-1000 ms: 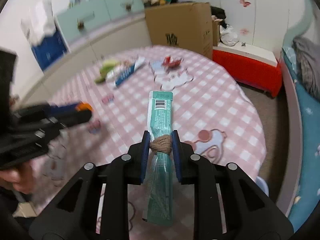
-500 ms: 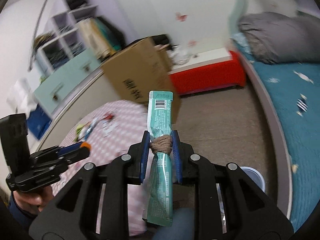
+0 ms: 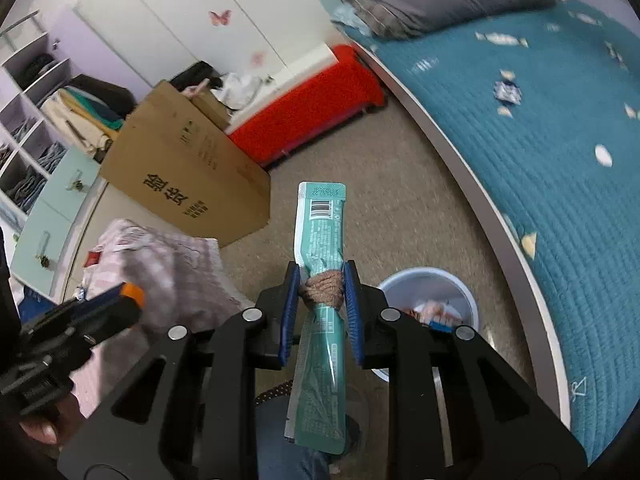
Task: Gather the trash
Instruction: 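Carry the orange cup and teal wrapper to the trash bin and release both, then move both tools back over the table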
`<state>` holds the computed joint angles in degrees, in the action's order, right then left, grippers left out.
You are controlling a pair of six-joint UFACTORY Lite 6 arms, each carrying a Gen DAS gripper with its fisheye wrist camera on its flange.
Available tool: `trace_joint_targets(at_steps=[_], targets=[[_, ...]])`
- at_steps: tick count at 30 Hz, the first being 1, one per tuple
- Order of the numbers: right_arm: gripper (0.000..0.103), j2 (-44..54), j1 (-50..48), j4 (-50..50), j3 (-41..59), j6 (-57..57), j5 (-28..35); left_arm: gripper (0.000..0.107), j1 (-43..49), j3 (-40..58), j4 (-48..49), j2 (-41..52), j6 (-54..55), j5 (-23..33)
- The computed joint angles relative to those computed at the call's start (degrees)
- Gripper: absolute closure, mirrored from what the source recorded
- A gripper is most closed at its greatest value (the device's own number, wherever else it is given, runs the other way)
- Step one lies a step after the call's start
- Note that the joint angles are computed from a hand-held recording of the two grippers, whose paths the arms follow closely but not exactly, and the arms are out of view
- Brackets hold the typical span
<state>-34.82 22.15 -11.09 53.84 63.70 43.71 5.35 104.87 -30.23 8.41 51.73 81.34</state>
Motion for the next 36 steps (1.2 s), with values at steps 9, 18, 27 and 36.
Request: trace_joint_targets(at_steps=[9, 18, 27, 36], targets=[[0.078, 1.2, -16.28, 25.6, -10.85, -26.46, -9.67, 0.077, -14.76, -7.69, 9.48, 3.5, -8.15, -10.1], [0.019, -1.54, -21.25, 27.11, -14.12, -27.19, -7.71, 0.023, -17.85, -6.96, 15.14, 7.3, -12.28, -12.99], [0.006, -4.57, -13.98, 8.78, -6.2, -6.38, 1.55, 0.023, -12.68, -0.91, 11.43, 5.04, -10.64, -7.58], [0.006, 4.82, 10.57, -15.99, 17.26, 17.73, 16.57, 0.023, -0.6, 19.42, 0.97, 7.04, -7.58, 7.32]])
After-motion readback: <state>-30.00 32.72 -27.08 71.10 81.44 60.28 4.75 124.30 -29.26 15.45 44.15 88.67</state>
